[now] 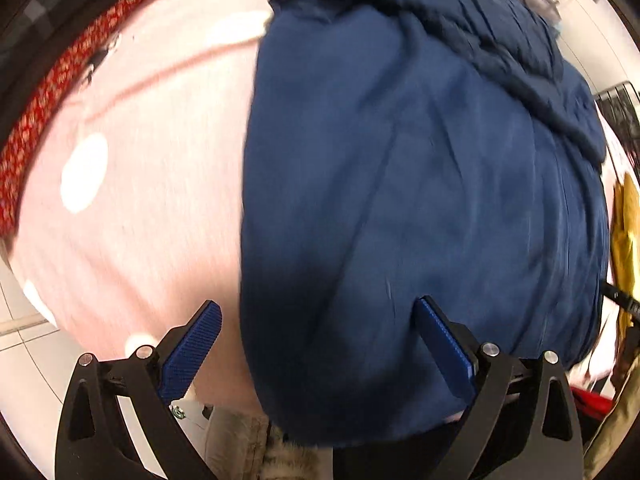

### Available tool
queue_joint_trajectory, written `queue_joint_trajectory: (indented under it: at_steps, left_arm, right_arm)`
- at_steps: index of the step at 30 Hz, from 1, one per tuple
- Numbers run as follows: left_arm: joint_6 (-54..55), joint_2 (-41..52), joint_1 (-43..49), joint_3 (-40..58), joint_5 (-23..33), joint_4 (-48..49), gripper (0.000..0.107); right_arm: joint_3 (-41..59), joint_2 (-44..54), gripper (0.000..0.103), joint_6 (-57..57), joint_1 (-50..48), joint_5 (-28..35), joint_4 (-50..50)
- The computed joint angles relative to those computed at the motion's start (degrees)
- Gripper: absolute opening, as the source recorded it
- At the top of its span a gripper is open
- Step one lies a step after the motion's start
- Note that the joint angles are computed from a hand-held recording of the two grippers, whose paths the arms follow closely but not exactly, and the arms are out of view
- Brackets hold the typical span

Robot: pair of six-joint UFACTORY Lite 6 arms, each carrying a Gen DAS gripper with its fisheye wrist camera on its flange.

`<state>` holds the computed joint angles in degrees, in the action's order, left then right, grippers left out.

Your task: Fold large clothes

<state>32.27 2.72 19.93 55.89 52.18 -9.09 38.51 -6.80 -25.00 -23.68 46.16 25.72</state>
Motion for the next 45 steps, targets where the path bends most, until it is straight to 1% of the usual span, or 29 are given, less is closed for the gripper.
queue_joint_trajectory:
  at_steps: [3, 8, 10, 13, 14, 16, 18, 19, 20, 22, 23, 24, 25, 26, 27, 28, 29, 30, 32, 33, 35, 36, 37, 38, 40, 41, 42, 44, 45]
  left_arm:
    - [5.32, -4.69, 3.93, -5.59, 3.02, -2.29, 0.095]
    - [11.90, -8.54, 10.99, -9.92, 5.55, -2.93, 0.095]
    - [13.29, -9.43, 13.74, -10.01, 6.95, -3.45, 0.095]
    - [17.71, -7.91, 19.06, -10.99, 6.94, -5.09, 0.095]
    - [17.89, -6.85, 19.23, -10.19, 6.83, -5.48, 0.095]
    - [18.50, -5.43, 19.08, -11.68, 4.35, -4.52, 0.094]
    - [18.19, -4.21, 18.28, -12.13, 3.39, -4.01, 0.090]
    - [17.80, -4.46, 17.21, -12.51, 3.38, -4.16, 0.085]
    - [17.28, -5.83, 15.67, -13.28, 3.42, -4.26, 0.081]
    - [14.77, -7.63, 11.40, -14.00, 2.84, -4.11, 0.068]
    - [14.06, -8.77, 9.91, -14.22, 2.99, -4.06, 0.061]
    - [13.19, -9.75, 8.31, -14.01, 3.25, -4.43, 0.057]
    - [12.74, -9.89, 7.44, -12.91, 4.25, -5.64, 0.045]
    - [12.90, -9.24, 7.36, -10.00, 6.94, -8.41, 0.031]
    - [13.36, -8.53, 7.81, -7.38, 9.00, -10.75, 0.025]
    - [14.50, -6.99, 8.86, -2.65, 12.51, -15.02, 0.017]
    - [14.52, -5.64, 9.17, 1.01, 14.47, -17.43, 0.017]
    - [13.47, -3.45, 8.96, 6.67, 16.16, -20.16, 0.017]
    - [10.13, 2.67, 8.46, 17.45, 17.51, -24.02, 0.017]
    - [8.29, 5.21, 7.77, 21.19, 17.80, -24.35, 0.017]
    - [2.27, 12.29, 3.81, 29.93, 14.67, -23.46, 0.017]
    - [-0.57, 15.40, 2.11, 33.32, 13.87, -22.70, 0.017]
    - [-3.95, 18.75, 0.96, 36.59, 13.27, -21.41, 0.016]
    - [-6.70, 21.85, 1.14, 39.87, 13.77, -20.15, 0.016]
    - [-13.61, 28.57, -1.29, 47.63, 14.78, -17.12, 0.016]
    - [-15.44, 30.72, -2.92, 50.77, 15.39, -15.49, 0.016]
    - [-16.13, 32.61, -3.62, 53.82, 16.21, -14.14, 0.016]
    - [-18.38, 36.72, -6.31, 58.71, 16.37, -11.56, 0.016]
    - [-19.60, 38.80, -7.00, 61.46, 17.21, -10.95, 0.016]
  right_arm:
    - [-3.39, -2.70, 0.098, -5.96, -2.93, 3.11, 1.91]
    - [-6.53, -6.93, 0.098, -18.11, -15.32, 10.47, 2.18]
    - [-5.74, -6.36, 0.098, -22.35, -21.51, 12.83, 1.31]
    - [-4.10, -4.11, 0.098, -25.85, -27.65, 15.06, 2.05]
    - [-3.32, -2.49, 0.098, -27.45, -29.69, 15.21, 2.04]
    - [-4.84, -1.53, 0.098, -29.03, -29.88, 11.82, 1.52]
    - [-7.89, -2.37, 0.096, -29.86, -26.30, 5.39, -0.18]
    - [-9.88, -3.69, 0.092, -30.19, -24.00, 3.14, -0.52]
    - [-10.99, -4.53, 0.089, -30.77, -22.99, 2.52, -0.67]
    - [-13.09, -7.52, 0.071, -29.28, -17.82, 1.97, 1.33]
    - [-13.10, -7.92, 0.066, -28.55, -15.89, 2.21, 2.46]
    - [-12.27, -7.50, 0.051, -27.56, -12.41, 3.19, 4.74]
    - [-10.96, -6.22, 0.031, -26.54, -10.14, 4.01, 6.14]
    - [-9.03, -4.81, 0.028, -24.22, -7.35, 4.65, 7.22]
    - [-6.51, -3.41, 0.016, -22.61, -5.23, 5.69, 8.80]
    - [-2.58, -1.61, 0.011, -22.90, -4.41, 8.26, 12.77]
    - [1.20, 0.16, 0.010, -23.49, -4.72, 11.01, 16.60]
    - [6.86, 2.81, 0.010, -23.70, -5.54, 14.73, 22.04]
    - [14.98, 6.87, 0.009, -22.99, -6.63, 17.65, 29.12]
    - [19.06, 8.70, 0.010, -20.91, -6.58, 17.22, 31.49]
    - [29.11, 14.25, 0.014, -12.21, -5.58, 13.14, 30.17]
    - [34.36, 17.46, 0.034, -8.03, -4.24, 10.93, 26.02]
    - [37.23, 18.49, 0.063, -3.93, -3.40, 9.65, 20.33]
    - [37.71, 18.03, 0.070, -2.23, -3.78, 8.12, 16.67]
    - [34.66, 13.53, 0.073, -5.95, -7.08, 10.40, 16.52]
    - [30.75, 9.64, 0.074, -8.57, -7.55, 10.43, 15.23]
    - [24.75, 3.92, 0.074, -9.68, -6.64, 8.56, 11.53]
    - [15.25, -3.94, 0.074, -10.06, -1.58, 5.33, 5.46]
    - [9.58, -9.19, 0.074, -11.62, -2.23, 6.47, 2.26]
